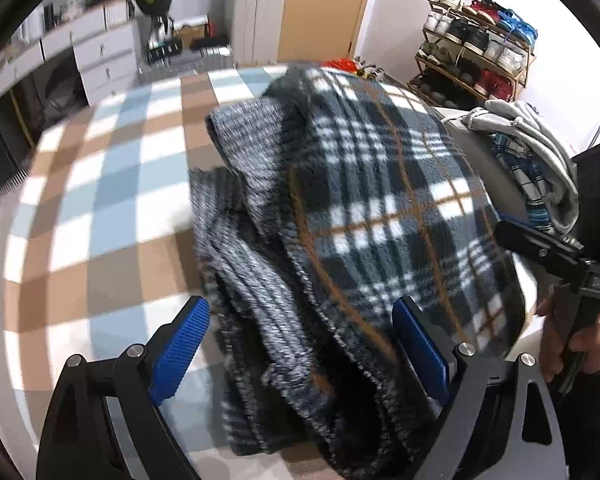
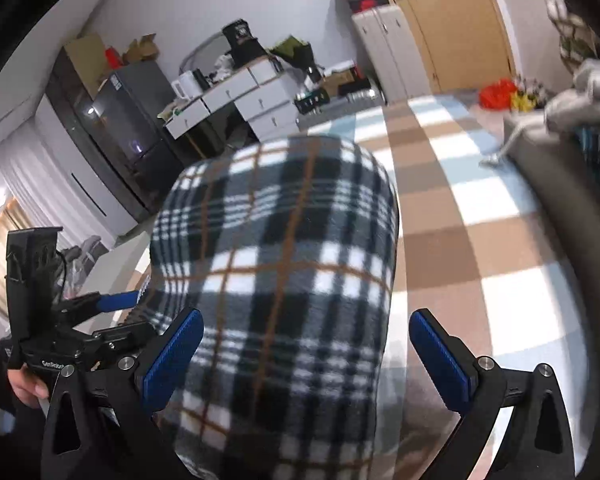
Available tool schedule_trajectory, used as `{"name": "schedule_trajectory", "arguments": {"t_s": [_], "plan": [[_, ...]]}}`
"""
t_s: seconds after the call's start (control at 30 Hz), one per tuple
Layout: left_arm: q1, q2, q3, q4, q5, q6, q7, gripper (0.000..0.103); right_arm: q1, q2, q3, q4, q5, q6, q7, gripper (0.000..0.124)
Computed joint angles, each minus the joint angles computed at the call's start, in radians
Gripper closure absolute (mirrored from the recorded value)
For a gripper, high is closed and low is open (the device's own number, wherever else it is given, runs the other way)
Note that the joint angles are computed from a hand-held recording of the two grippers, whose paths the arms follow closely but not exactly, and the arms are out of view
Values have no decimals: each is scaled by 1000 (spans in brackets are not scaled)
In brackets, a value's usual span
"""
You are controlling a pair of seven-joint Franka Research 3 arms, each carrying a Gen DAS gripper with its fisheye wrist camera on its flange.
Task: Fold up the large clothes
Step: 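Lift the bundle off the bed with both tools, holding the knit and plaid sides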
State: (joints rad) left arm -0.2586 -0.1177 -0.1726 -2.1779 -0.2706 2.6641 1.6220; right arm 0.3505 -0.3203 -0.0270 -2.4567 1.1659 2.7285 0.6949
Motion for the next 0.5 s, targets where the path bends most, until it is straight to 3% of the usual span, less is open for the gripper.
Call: {"name": "schedule_trajectory", "arguments": {"t_s": [0.2,0.37,0.5], "plan": [[24,75,22,104,-192,-174,95,13,-57,113,-41,110,-29,-287,96,21],[98,144,25,208,-367,-350,181,11,-120,219,-9,220,-163,-428,233,21],[157,204,14,263,-440,-485,196,11,-147,251,11,262,-171,-489,222,23]]}}
